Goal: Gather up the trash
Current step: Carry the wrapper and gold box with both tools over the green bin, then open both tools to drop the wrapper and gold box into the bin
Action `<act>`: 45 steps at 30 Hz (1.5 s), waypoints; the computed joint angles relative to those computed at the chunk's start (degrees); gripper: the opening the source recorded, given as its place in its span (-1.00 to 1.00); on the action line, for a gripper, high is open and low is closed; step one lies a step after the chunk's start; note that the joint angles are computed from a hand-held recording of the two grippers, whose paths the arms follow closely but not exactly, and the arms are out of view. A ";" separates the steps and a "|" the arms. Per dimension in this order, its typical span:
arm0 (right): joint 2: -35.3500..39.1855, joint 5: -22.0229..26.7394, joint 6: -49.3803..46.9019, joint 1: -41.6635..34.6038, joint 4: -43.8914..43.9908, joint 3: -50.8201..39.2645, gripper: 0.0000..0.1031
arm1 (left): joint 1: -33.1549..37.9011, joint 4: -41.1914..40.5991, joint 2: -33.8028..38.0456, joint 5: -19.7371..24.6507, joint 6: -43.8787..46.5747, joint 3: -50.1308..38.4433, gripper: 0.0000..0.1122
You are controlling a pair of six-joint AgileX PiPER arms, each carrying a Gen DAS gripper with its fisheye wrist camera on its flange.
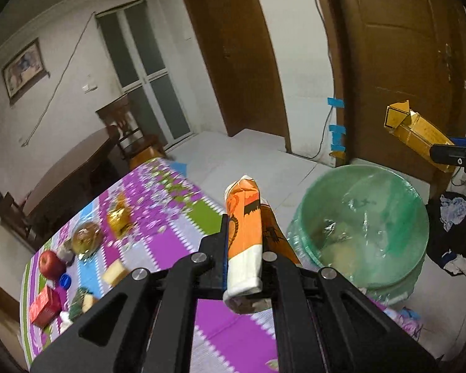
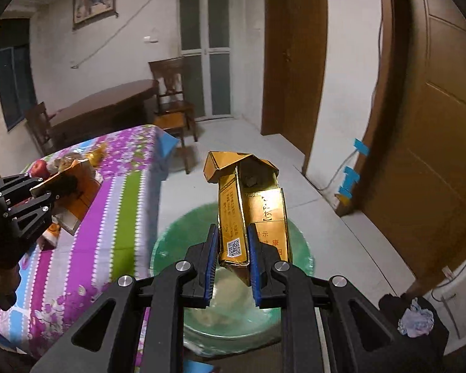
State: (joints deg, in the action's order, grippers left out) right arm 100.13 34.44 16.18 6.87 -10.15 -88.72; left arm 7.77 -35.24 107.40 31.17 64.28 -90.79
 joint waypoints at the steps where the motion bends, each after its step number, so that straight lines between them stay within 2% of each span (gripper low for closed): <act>1: 0.24 0.52 1.16 0.35 -0.87 -0.29 -0.62 | -0.78 0.48 0.24 -0.42 -0.46 -0.06 -0.93; 18: 3.63 1.25 0.97 -1.13 0.45 -1.17 -0.62 | -7.46 7.28 1.71 -5.07 -6.20 0.68 -0.93; 26: 7.80 4.31 -2.23 -2.61 6.68 -5.58 -0.62 | -9.50 9.94 2.84 -5.06 -8.30 -0.10 -0.93; 32: 11.61 7.39 -3.72 -3.40 9.80 -10.20 -0.62 | -10.53 10.72 5.23 -2.28 -8.83 -2.82 -0.93; 35: 14.09 9.96 -4.22 -3.99 11.72 -13.75 -0.62 | -10.45 10.31 7.69 2.49 -8.75 -6.55 -0.93; 42: 19.97 14.58 -3.99 -4.19 13.48 -21.79 -0.61 | -8.91 6.37 15.71 18.69 -9.54 -20.63 -0.92; 44: 21.83 15.61 -4.51 -3.84 13.65 -23.97 -0.42 | -9.08 6.71 17.63 22.14 -10.63 -23.88 -0.86; 45: 22.34 15.54 -3.03 -3.54 11.92 -24.48 -0.13 | -9.44 8.33 18.27 22.15 -12.19 -24.72 -0.76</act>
